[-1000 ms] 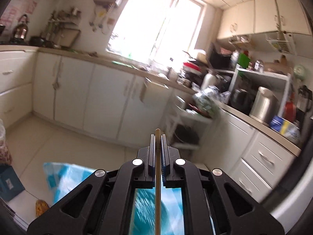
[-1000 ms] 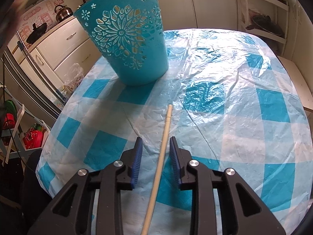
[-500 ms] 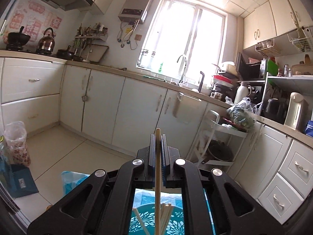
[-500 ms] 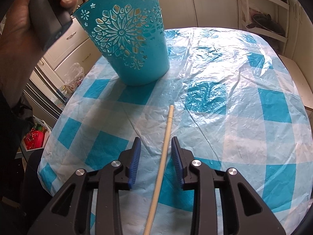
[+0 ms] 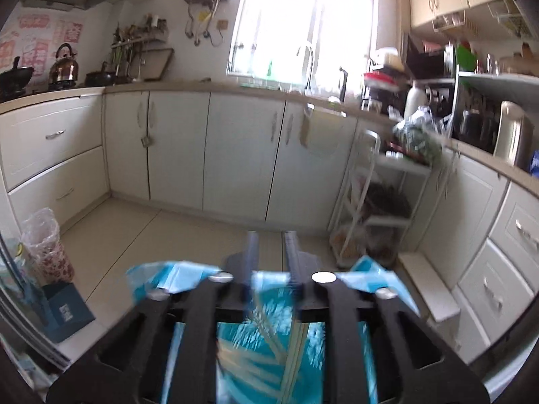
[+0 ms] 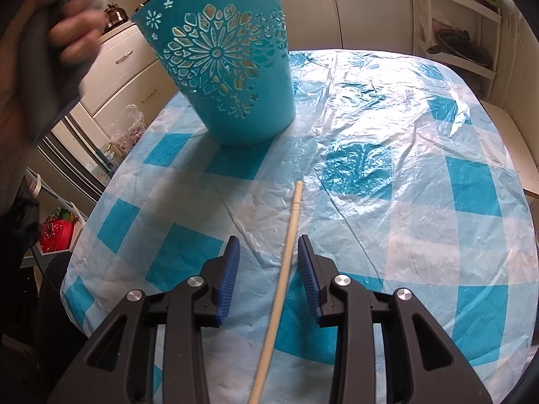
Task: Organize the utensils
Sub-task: 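Open the left tool to drop the chopstick into the basket, then close the right tool on the last chopstick and lift it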
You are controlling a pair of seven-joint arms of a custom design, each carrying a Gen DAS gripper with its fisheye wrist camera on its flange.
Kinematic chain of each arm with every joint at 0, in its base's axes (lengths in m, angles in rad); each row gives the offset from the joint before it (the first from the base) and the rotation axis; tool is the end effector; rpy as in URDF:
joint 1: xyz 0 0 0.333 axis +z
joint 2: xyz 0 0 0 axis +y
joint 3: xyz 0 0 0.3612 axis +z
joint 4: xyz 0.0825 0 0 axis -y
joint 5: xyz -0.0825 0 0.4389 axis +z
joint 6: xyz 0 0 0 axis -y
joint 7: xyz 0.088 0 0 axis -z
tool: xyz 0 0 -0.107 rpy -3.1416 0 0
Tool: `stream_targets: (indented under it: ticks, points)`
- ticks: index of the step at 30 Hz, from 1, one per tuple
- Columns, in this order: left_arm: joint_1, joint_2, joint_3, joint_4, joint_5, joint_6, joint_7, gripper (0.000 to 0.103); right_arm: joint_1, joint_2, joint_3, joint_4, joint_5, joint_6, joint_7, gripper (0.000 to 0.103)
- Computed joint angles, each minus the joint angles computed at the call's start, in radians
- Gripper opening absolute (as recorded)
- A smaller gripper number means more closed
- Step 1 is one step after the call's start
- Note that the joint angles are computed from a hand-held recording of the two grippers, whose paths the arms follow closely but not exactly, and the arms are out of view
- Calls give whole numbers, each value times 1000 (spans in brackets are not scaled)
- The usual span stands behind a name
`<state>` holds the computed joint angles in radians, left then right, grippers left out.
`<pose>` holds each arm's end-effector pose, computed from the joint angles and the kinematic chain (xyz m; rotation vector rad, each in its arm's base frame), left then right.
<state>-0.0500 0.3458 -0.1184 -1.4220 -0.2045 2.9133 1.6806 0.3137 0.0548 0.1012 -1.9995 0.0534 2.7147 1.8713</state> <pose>0.7734 -0.0994 0.6756 -1.5077 1.6265 -1.1979 0.6091 0.2649 0.5278 -1.8340 1.7076 -0.3058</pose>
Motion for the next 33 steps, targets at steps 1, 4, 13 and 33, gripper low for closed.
stream_targets:
  ticks: [1,4,13,33]
  points:
    - [0,-29,7,-44,4,9,-5,48,1,0,0,-2,-2,4,7,36]
    - [19,-130,15,-190,-2,25,-3,56,2,-3,-2,-11,-13,22,38,36]
    - [98,-415,46,-562,-166,-89,82,69,10,1,-15,-20,-178,57,198,36]
    - [106,-545,114,-705,-403,-300,310,70,12,11,-2,77,-213,-160,132,6]
